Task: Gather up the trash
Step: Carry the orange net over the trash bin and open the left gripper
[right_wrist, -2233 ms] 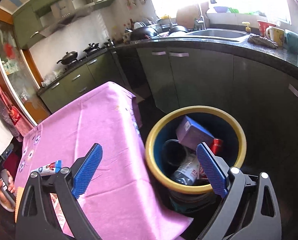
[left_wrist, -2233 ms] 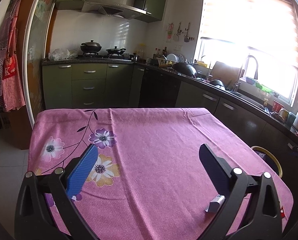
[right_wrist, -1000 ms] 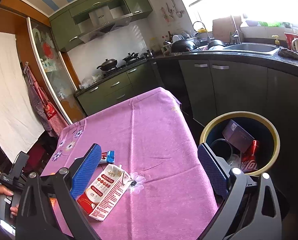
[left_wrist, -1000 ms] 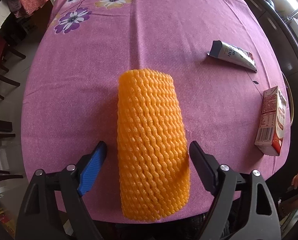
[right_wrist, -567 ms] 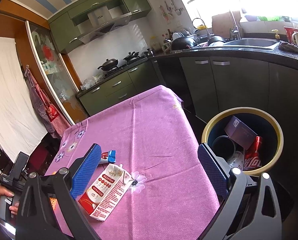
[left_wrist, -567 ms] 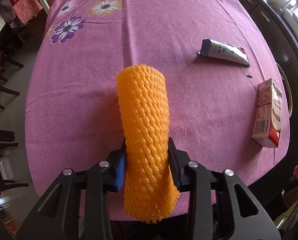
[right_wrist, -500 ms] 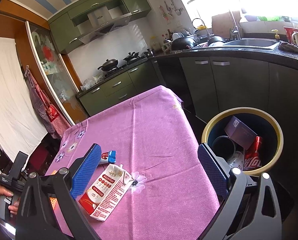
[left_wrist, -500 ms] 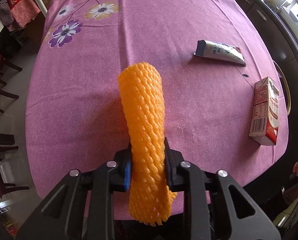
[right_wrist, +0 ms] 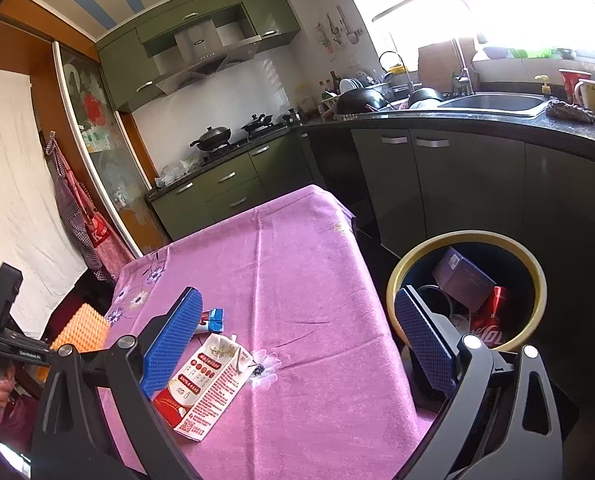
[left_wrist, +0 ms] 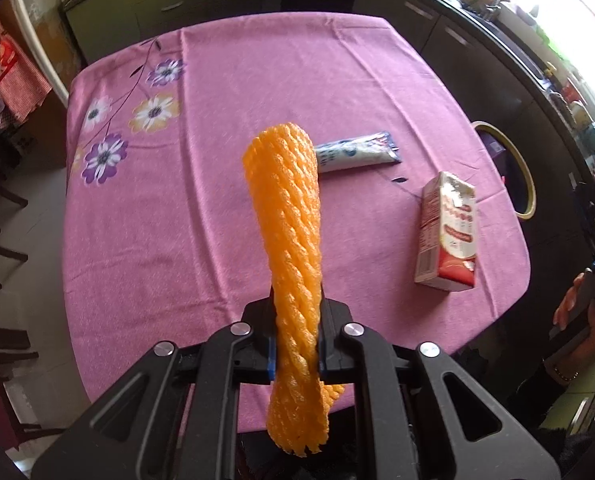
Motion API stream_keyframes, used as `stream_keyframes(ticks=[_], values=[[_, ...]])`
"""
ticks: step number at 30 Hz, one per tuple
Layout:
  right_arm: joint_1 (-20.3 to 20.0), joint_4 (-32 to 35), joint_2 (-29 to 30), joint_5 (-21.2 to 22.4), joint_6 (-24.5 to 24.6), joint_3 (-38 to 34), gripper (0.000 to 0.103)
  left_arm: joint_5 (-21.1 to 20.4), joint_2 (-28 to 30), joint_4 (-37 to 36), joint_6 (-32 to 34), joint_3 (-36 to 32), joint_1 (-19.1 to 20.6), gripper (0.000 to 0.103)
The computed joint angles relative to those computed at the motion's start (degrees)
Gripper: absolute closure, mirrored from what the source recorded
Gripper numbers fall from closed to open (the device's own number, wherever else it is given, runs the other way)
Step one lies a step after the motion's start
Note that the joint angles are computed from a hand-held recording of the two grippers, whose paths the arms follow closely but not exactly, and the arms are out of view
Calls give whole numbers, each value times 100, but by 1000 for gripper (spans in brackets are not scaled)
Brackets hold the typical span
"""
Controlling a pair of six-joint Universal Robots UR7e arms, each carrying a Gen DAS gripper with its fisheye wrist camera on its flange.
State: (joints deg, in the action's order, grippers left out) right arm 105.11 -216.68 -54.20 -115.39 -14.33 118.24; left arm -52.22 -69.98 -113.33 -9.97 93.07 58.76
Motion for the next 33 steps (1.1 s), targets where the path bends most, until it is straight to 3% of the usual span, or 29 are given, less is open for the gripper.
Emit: stream_keyframes(ticks=[8,12,18,26,29,31,33], values=[[99,-1070,-291,-1196,-528,388,7,-634,673,-566,1011,-279,-634,90],[8,-1563,-537,-1471,-536,670,7,-1012,1380,-663,1387,-715,-840,90],[-260,-1759,-899,-1367,-379,968,7,-1700,2770,-279,1695,-1909,-979,90],[-595,-1888,-1259,-1158,-100,1334,7,-1658,4512,-941,3022,-3261,-1170,88],[-675,-1861,-1335,-1123,-2,1365,7,-1490,4944,-955,3406,-3611,-1179,83],[-727,-1835,-1378,-1088,77,1389,7,-1426,5138,-882,3558,-3804,-1141,74],[-784,-1799,-1428,-1026,159,1425,7,-1309,5218,-922,3603,-3855,-1119,57]])
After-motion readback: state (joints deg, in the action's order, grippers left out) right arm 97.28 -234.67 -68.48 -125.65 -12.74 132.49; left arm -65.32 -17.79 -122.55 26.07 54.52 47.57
